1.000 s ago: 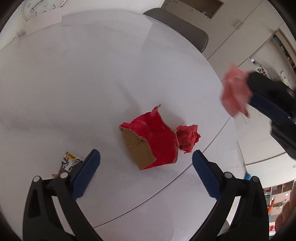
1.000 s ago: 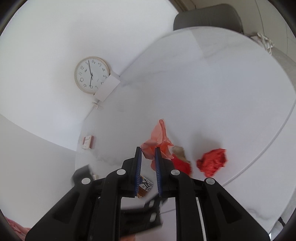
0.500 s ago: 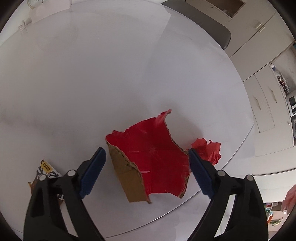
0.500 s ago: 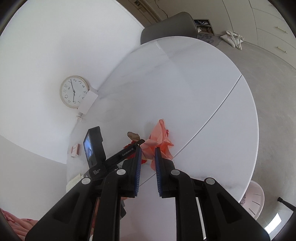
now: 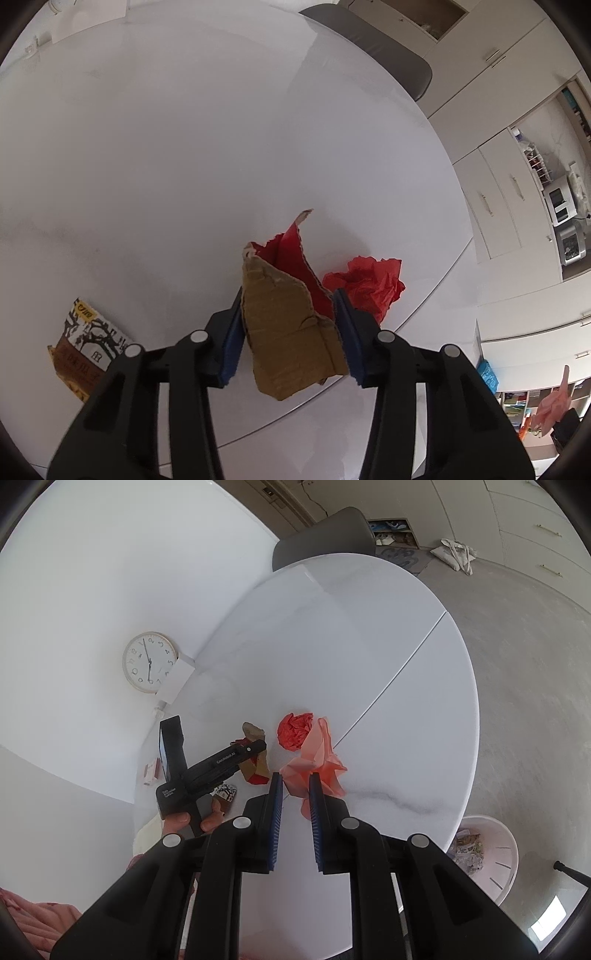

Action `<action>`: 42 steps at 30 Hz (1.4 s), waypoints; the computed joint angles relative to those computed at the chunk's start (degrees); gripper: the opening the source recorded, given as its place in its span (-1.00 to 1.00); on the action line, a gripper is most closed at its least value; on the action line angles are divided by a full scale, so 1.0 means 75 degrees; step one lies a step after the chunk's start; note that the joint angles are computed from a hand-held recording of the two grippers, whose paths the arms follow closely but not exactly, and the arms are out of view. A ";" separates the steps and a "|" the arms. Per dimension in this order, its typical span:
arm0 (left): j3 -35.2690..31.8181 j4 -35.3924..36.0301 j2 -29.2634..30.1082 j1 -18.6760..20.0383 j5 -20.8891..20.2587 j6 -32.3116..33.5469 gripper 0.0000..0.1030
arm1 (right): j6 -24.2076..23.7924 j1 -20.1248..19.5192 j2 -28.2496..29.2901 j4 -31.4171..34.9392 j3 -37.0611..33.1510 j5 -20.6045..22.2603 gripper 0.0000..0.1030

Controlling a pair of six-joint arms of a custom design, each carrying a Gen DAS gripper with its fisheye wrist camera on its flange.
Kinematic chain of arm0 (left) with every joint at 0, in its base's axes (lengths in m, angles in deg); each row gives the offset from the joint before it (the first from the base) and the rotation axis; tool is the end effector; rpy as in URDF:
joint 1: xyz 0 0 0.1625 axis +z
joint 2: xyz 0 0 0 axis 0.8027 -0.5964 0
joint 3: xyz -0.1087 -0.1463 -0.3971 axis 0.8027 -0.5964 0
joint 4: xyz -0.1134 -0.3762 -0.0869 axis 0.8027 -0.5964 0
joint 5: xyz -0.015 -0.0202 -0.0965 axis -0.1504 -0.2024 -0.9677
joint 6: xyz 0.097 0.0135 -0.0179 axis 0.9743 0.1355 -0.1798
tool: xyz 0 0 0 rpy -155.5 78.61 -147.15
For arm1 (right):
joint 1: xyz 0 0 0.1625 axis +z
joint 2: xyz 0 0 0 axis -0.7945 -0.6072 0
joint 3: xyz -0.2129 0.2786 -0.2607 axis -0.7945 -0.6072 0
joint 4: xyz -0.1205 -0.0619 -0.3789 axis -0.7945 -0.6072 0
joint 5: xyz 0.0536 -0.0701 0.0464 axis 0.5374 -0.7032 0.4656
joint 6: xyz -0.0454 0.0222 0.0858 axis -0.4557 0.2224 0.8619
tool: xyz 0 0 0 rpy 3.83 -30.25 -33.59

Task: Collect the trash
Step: 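Grasp the red-lined cardboard piece with the left tool, then drop the tissue into the white bin with the right tool while the left tool drops the cardboard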

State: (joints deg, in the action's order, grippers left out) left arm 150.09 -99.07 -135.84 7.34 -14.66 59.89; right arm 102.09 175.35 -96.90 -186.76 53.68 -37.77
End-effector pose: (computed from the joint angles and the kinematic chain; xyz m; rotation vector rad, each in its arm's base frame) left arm -0.1315 -0.6087 0.3303 0.0524 2.7018 -0.5247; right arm 0.4125 -0.4720 0.2362 -0.0267 -2.8641 0.8031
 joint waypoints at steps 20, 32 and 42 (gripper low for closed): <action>0.1714 0.1846 -0.2057 -0.3048 -0.0441 -0.0561 -0.13 | 0.0212 -0.0763 -0.1744 0.1005 0.3452 -0.0673 -0.67; 0.2449 0.1770 -0.1589 -0.4213 -0.0846 -0.0907 -0.12 | -0.0335 -0.1286 -0.2421 0.0445 0.4344 -0.0968 0.46; 0.2894 0.1499 -0.0766 -0.4662 -0.1223 -0.0939 -0.02 | 0.0778 -0.0634 -0.4381 0.1885 0.4461 -0.2045 0.80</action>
